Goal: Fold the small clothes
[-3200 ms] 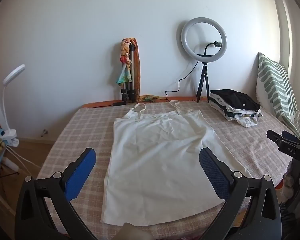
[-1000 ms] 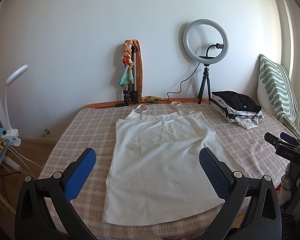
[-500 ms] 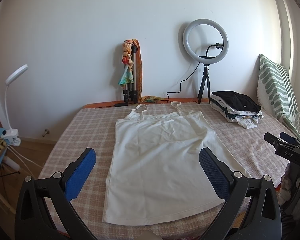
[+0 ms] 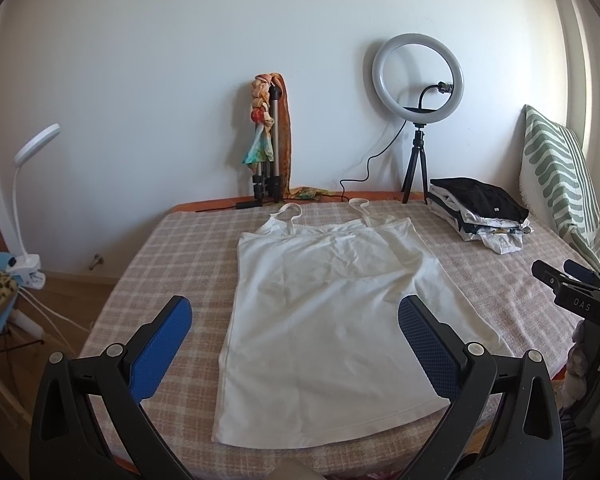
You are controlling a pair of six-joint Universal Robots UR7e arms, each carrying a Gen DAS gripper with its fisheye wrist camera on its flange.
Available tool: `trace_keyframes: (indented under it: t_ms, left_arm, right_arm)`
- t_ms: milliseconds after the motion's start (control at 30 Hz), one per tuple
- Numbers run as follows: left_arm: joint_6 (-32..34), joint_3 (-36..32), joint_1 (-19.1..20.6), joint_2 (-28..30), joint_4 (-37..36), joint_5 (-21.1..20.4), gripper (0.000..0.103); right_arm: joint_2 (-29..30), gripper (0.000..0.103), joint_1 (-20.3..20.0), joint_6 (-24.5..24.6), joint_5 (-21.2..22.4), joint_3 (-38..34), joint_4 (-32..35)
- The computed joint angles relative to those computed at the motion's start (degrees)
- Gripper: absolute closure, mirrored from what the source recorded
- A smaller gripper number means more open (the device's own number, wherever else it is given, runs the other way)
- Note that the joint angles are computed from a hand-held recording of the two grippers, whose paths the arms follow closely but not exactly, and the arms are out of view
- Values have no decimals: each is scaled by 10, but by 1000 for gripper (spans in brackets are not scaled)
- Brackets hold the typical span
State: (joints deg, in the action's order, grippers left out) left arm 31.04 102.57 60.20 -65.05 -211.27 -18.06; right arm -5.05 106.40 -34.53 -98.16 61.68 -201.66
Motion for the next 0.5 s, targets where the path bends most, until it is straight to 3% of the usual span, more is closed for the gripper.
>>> trace_keyframes:
  t_ms: [133,300,433,500]
  left_arm:
    - [-13,7,7,-9,13,9,0]
    - [-119,45,29,-55,114,-11,0]
    - [-204,78,52,-97,199,-40,1]
    - [-224,84,64,-103,225,-37,6]
  right_arm:
    - [-1,0,5,-9,12,-2,20]
    - [13,0,18,-36,14,-24,30]
    - [18,0,12,-36,103,-25,30]
    - [19,0,17,-40,125,-42,73]
